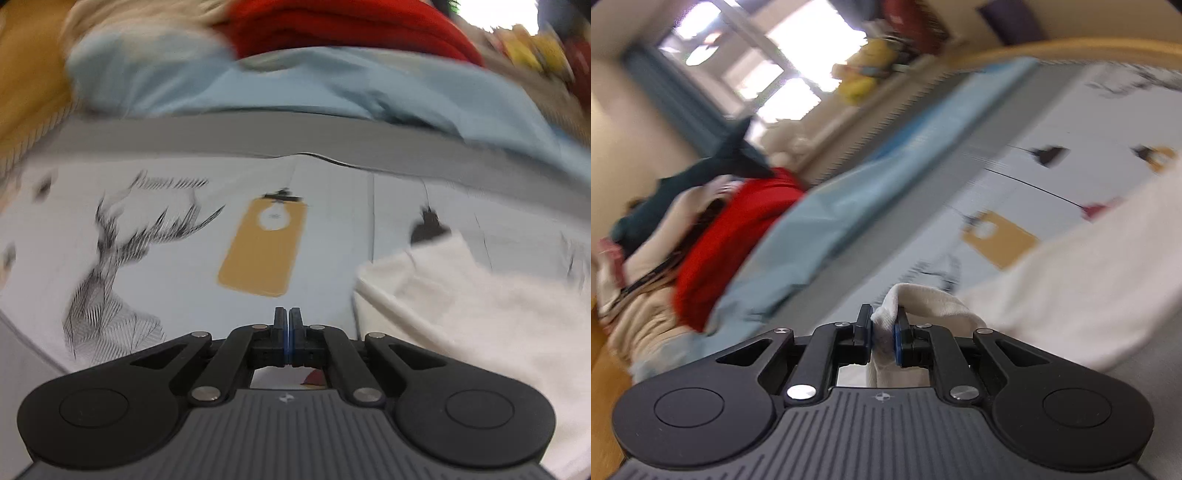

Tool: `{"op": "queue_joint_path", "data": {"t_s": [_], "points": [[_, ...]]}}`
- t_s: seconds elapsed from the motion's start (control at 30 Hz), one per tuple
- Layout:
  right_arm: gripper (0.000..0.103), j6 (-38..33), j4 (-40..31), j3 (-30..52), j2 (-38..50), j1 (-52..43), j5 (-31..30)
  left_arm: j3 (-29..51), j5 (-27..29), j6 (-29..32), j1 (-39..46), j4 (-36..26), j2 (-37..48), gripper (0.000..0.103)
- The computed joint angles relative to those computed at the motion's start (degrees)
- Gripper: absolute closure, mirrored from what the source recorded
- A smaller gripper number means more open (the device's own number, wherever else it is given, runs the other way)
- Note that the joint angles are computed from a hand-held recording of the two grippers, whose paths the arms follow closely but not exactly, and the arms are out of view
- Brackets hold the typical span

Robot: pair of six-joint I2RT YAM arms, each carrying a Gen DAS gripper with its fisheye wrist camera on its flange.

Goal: Fold small clothes

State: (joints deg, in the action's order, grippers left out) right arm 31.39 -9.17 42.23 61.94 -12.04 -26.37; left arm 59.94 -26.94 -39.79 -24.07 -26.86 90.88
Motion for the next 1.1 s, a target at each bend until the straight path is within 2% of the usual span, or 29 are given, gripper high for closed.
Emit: {"op": "queue_joint_path", "data": {"t_s": [0.1, 0.23, 0.33, 0.4, 0.47, 0.5, 0.53, 0.6, 0.67, 0.77, 0.87, 0.93, 1.03, 1.1], "points": [[0.092, -1.11, -2.46, 1.31, 0.92, 0.61, 4.26, -4.10, 11.16, -0.63, 3.30, 6.30, -5.05, 0.101], [0.092, -1.94, -4.15, 2.30, 1.71, -1.30, 4.87, -2.53, 21.77, 0.86, 2.57, 5.32, -4.89, 0.100], [0.092, -1.63, 3.13, -0.28, -1.54, -3.64, -1.65, -0.26, 24.05, 5.40, -0.43, 3.06, -4.14, 0.099], [0.092, -3.71, 4.92, -0.52, -3.52, -4.05, -2.68, -0.53, 25.12, 8.54, -2.44, 2.45, -4.85, 0.098], [0.091, -8.13, -2.95, 2.92, -1.76, -2.45, 3.94, -0.30, 27.97, 12.03, -3.24, 1.12, -4.66, 0.096], [0.086, -10.96, -9.01, 5.58, 1.29, -0.82, 10.44, 0.03, 29.11, 13.76, -3.33, -0.08, -3.95, 0.094], [0.082, -12.74, -13.70, 7.63, 4.50, 0.15, 15.27, 0.71, 29.24, 15.34, -3.91, -2.32, -2.76, 0.094], [0.082, -12.13, -18.79, 8.96, 8.53, -0.36, 20.86, 2.29, 25.43, 18.00, -5.45, -7.45, -0.31, 0.094], [0.082, -10.18, -18.30, 8.01, 7.66, -2.03, 20.01, 3.49, 17.67, 21.17, -7.69, -12.48, 1.56, 0.091], [0.082, -12.66, -15.05, 6.84, 4.43, -0.31, 19.36, 2.65, 15.61, 22.66, -7.12, -15.85, 0.86, 0.089], [0.081, -12.61, -14.77, 6.60, 4.22, 0.81, 15.59, 2.53, 11.25, 23.76, -6.93, -19.30, 1.54, 0.089], [0.081, -11.95, -15.78, 7.01, 5.88, 1.24, 14.09, 0.97, 13.07, 22.07, -5.50, -17.00, -1.78, 0.089], [0.081, -10.06, -18.09, 8.35, 8.21, 1.88, 13.64, -1.95, 20.75, 22.36, -4.23, -10.02, -8.00, 0.089], [0.080, -8.93, -18.83, 8.15, 8.45, 2.54, 13.91, -2.16, 26.06, 21.57, -3.21, -8.38, -8.44, 0.086]]}}
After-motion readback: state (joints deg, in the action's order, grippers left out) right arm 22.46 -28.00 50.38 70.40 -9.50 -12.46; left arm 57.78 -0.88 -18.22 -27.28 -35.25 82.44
